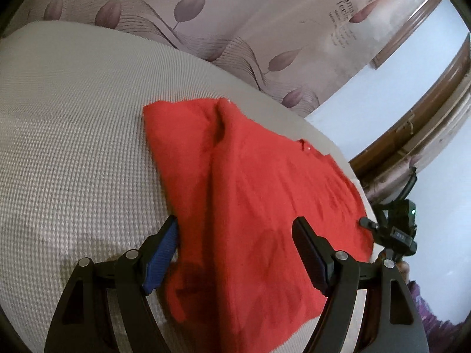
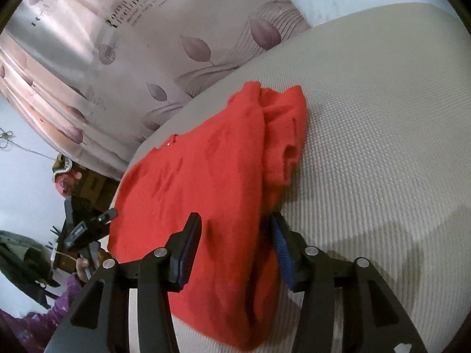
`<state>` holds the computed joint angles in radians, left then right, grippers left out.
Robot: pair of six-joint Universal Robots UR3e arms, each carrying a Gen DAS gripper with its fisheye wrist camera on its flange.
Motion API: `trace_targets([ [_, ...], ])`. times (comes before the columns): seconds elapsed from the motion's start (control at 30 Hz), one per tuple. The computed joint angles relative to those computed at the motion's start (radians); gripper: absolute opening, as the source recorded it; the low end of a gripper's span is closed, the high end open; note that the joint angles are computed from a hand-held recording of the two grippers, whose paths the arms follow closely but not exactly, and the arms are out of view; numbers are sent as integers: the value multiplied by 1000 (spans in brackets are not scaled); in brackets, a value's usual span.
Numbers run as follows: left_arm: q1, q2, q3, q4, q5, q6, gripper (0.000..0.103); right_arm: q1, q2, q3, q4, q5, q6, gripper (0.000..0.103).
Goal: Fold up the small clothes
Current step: 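Grasp the folded sweater edge with the left gripper and lift it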
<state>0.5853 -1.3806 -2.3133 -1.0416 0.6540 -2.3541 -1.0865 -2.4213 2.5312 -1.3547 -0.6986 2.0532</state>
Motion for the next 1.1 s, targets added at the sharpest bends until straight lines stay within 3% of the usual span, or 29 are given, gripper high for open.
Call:
trace_targets([
  [0.17, -79, 32, -60, 231, 89, -113, 77, 151, 138, 21, -311, 16, 171, 46],
  [0.33, -201, 28, -96, 465, 241, -217, 77, 218, 135, 41, -416, 5, 218, 48],
  [0.77, -239, 18, -97, 529, 294, -257, 77, 192, 126, 50, -385, 24, 197, 47],
  [0.9, -210, 30, -73, 434, 252, -218, 77, 204, 142, 48, -414, 24, 214, 47],
  [1.0, -108, 25, -2, 172, 124, -98, 77, 202, 148, 46, -408, 28, 210, 47],
  [1.1, -27, -79, 114, -95, 4, 22, 77, 196, 150, 44, -396, 31, 199, 47],
])
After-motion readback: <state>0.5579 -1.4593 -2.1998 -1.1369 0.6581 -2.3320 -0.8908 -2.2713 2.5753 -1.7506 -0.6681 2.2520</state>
